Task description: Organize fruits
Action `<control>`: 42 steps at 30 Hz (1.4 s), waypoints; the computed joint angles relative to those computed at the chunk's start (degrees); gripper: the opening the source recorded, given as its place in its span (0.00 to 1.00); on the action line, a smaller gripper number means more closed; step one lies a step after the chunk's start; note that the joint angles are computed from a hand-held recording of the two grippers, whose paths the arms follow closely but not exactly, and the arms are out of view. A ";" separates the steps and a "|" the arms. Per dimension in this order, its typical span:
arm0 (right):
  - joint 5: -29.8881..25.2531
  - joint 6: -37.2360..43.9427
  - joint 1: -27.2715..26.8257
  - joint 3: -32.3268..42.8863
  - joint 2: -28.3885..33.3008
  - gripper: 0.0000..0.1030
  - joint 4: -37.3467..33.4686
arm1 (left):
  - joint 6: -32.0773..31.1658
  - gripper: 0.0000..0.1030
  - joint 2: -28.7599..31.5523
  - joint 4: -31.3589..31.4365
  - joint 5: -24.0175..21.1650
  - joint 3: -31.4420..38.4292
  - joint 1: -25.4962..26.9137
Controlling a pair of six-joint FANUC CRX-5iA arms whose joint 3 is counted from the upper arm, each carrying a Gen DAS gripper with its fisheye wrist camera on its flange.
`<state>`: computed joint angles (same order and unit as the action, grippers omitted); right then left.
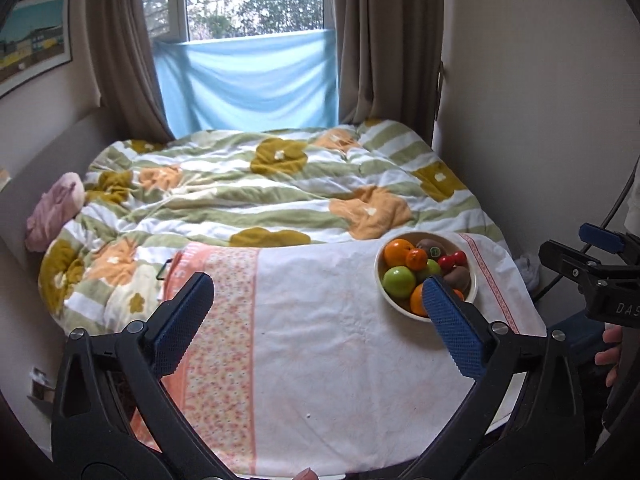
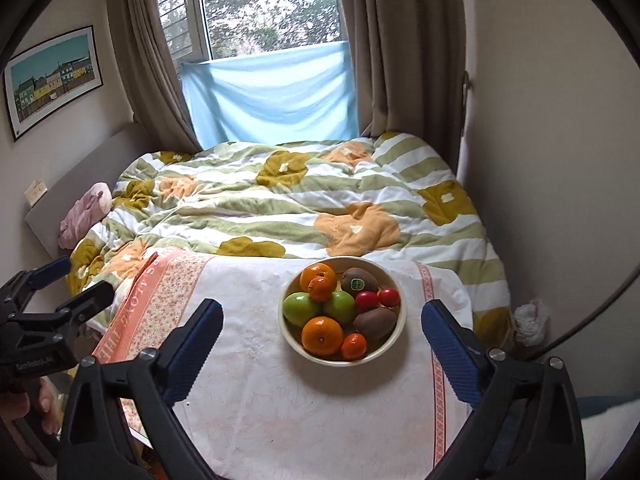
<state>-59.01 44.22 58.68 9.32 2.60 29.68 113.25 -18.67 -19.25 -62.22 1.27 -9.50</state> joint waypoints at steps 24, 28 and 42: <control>-3.82 -13.27 8.16 -7.01 -4.02 0.96 13.37 | 5.15 1.00 -7.90 -6.11 -0.75 -3.56 -4.24; -3.84 -13.82 8.30 -6.90 -3.79 0.96 13.92 | 4.88 1.00 -7.84 -5.90 -0.41 -3.56 -4.06; -3.63 -14.07 7.85 -6.83 -3.55 0.96 14.18 | 2.91 1.00 -7.82 -4.02 0.66 -3.74 -2.72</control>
<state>-62.64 30.15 66.52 2.49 -0.95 43.86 116.16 -26.49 -23.27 -61.56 -2.47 -12.22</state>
